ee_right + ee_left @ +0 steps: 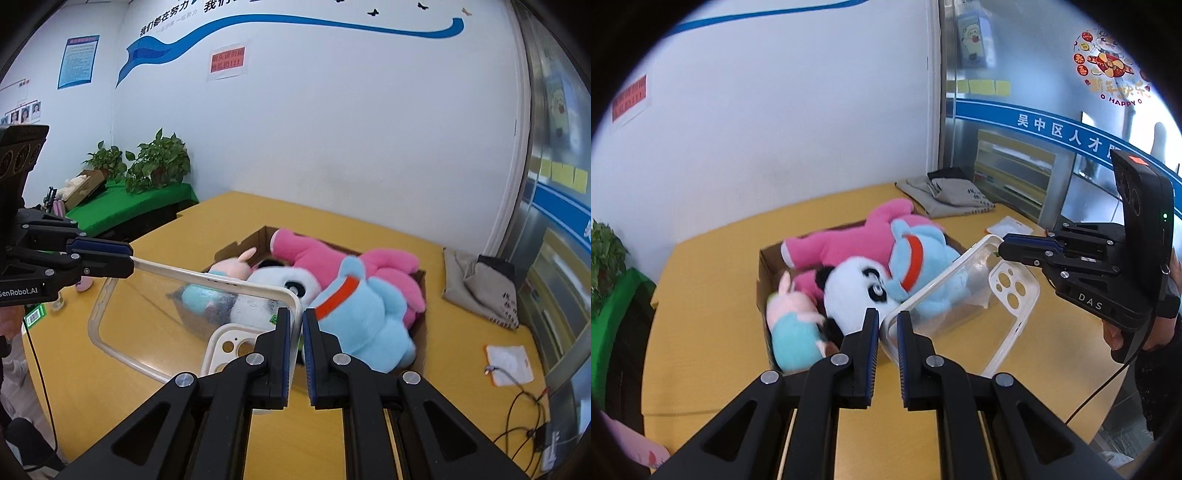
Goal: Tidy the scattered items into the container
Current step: 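Lift the phone case with the right tool and carry it over the box, then lower the phone case into the box and open the right tool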
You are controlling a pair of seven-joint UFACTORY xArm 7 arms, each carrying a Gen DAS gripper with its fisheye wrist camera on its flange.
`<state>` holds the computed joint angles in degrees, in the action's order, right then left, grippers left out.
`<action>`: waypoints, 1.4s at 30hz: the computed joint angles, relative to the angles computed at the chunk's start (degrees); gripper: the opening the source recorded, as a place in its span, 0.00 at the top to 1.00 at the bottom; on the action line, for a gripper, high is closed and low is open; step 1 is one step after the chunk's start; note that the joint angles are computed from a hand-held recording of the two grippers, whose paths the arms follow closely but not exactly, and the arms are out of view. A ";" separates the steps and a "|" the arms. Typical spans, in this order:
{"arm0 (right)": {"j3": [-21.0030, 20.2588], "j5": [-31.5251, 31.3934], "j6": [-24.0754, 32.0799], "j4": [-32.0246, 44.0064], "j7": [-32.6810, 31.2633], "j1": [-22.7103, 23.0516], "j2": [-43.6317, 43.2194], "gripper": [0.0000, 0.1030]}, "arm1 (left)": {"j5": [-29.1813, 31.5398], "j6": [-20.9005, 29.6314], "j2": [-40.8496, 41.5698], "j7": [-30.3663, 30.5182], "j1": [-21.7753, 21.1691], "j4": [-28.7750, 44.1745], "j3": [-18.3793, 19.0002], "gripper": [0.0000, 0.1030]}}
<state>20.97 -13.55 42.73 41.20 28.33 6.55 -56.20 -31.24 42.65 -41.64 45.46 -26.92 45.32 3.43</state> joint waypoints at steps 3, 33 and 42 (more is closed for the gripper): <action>-1.38 -0.95 -1.07 3.13 -1.91 -1.17 3.27 0.92 | 0.03 0.11 3.98 0.17 -0.18 5.01 0.14 0.92; -12.66 -2.62 -12.89 20.19 -8.03 -8.14 35.13 0.92 | 1.47 -1.53 45.71 -2.93 8.35 41.83 -11.06 0.91; -17.74 1.73 -14.83 21.40 -10.34 -6.70 47.43 0.92 | 9.54 -1.28 59.09 -10.88 9.31 48.20 -14.06 0.90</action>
<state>3.24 -11.82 27.90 62.60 17.99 -0.15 -8.77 -21.70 41.37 17.45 34.58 -17.61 93.52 -10.62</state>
